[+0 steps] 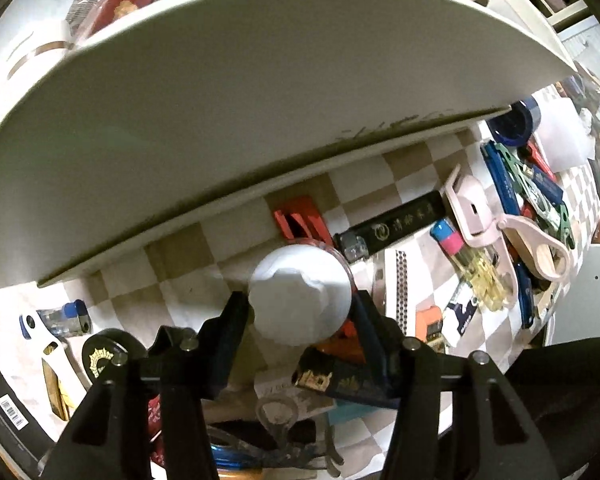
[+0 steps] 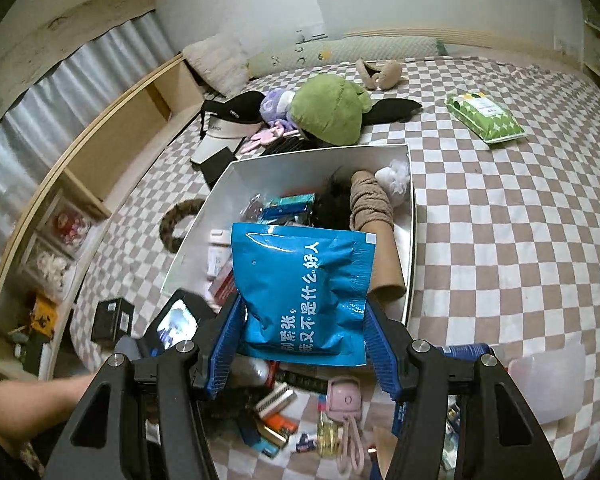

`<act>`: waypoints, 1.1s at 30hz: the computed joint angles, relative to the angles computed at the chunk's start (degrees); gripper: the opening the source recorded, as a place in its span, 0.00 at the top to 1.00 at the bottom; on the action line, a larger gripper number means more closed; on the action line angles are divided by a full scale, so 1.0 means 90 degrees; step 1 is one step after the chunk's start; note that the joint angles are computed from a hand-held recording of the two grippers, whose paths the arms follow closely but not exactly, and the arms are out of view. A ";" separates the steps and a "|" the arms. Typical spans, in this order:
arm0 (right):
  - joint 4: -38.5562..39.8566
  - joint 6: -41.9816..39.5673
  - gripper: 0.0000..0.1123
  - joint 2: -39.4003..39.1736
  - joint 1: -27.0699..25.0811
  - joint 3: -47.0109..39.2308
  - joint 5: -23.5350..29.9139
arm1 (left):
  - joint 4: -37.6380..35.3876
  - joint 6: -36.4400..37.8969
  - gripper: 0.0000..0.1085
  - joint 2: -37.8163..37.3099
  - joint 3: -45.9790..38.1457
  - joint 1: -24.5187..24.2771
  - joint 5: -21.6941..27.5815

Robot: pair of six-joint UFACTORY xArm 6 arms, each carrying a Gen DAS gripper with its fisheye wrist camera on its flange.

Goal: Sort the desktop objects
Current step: 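Lift the blue packet toward the box with the right tool while the left tool grasps the white capped bottle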

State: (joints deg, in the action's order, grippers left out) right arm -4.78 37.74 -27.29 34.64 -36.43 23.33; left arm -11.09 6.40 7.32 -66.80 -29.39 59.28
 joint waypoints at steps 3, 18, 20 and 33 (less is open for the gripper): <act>0.0180 -0.0086 0.47 0.0257 -0.0093 -0.0126 -0.0126 | -0.0166 0.0181 0.51 -0.0090 0.0028 0.0170 0.0054; 0.0188 -0.0123 0.47 0.1924 -0.0100 -0.1194 0.0478 | -0.1001 0.0982 0.51 -0.1388 0.1257 0.0839 -0.0220; 0.0148 -0.0097 0.47 0.2080 -0.0088 -0.1300 0.0567 | -0.1117 0.0960 0.51 -0.1664 0.1439 0.0836 -0.0180; 0.0103 -0.0213 0.47 0.2712 -0.0005 -0.1778 0.1229 | -0.1821 0.0212 0.51 -0.2273 0.2263 -0.0333 -0.1337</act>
State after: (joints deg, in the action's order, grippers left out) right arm -3.85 35.83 -2.89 34.59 -52.43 34.38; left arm -27.48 8.31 -13.14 -46.44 -32.39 47.24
